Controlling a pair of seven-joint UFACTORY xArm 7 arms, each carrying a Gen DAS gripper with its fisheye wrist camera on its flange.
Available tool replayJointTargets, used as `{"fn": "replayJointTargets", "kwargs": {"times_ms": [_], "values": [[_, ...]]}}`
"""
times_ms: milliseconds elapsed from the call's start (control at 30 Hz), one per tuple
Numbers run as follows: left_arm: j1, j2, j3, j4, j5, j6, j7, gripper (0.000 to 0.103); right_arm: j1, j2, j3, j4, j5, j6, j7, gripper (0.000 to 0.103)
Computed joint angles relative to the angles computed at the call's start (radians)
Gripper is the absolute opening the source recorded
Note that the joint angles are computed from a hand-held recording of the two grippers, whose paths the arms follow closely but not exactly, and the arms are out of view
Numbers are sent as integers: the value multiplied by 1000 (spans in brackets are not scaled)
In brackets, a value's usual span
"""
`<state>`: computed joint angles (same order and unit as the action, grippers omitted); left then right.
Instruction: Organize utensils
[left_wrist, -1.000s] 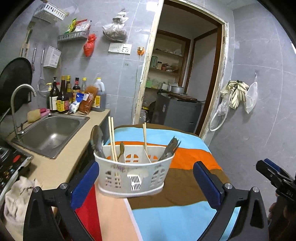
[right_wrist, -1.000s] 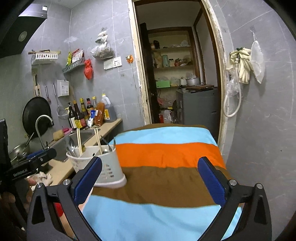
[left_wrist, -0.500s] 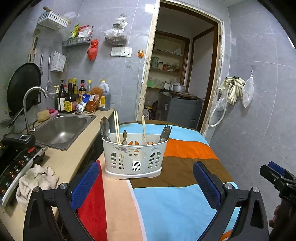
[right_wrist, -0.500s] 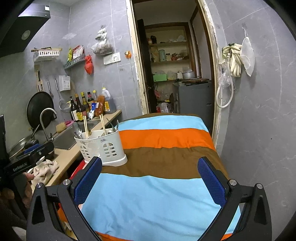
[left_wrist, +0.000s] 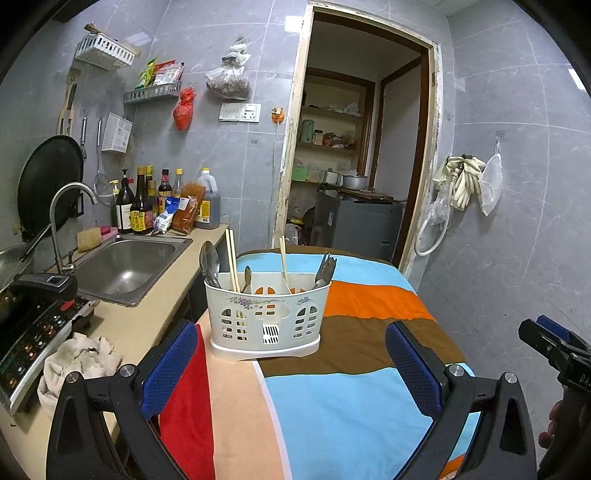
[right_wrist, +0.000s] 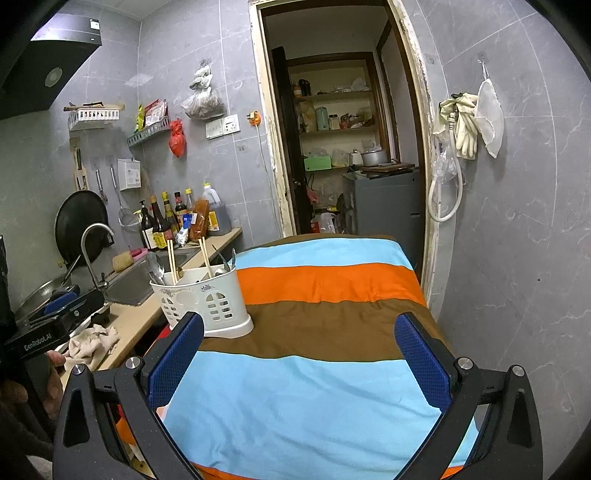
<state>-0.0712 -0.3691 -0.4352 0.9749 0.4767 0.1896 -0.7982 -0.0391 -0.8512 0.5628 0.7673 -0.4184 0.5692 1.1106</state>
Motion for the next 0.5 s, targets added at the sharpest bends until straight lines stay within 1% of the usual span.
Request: {"fn": "replayJointTargets", "kwargs": {"times_ms": [500], "values": [[-2, 0, -1, 3, 6, 5, -7, 102, -3, 4, 2, 5, -3, 4, 10, 102]]}}
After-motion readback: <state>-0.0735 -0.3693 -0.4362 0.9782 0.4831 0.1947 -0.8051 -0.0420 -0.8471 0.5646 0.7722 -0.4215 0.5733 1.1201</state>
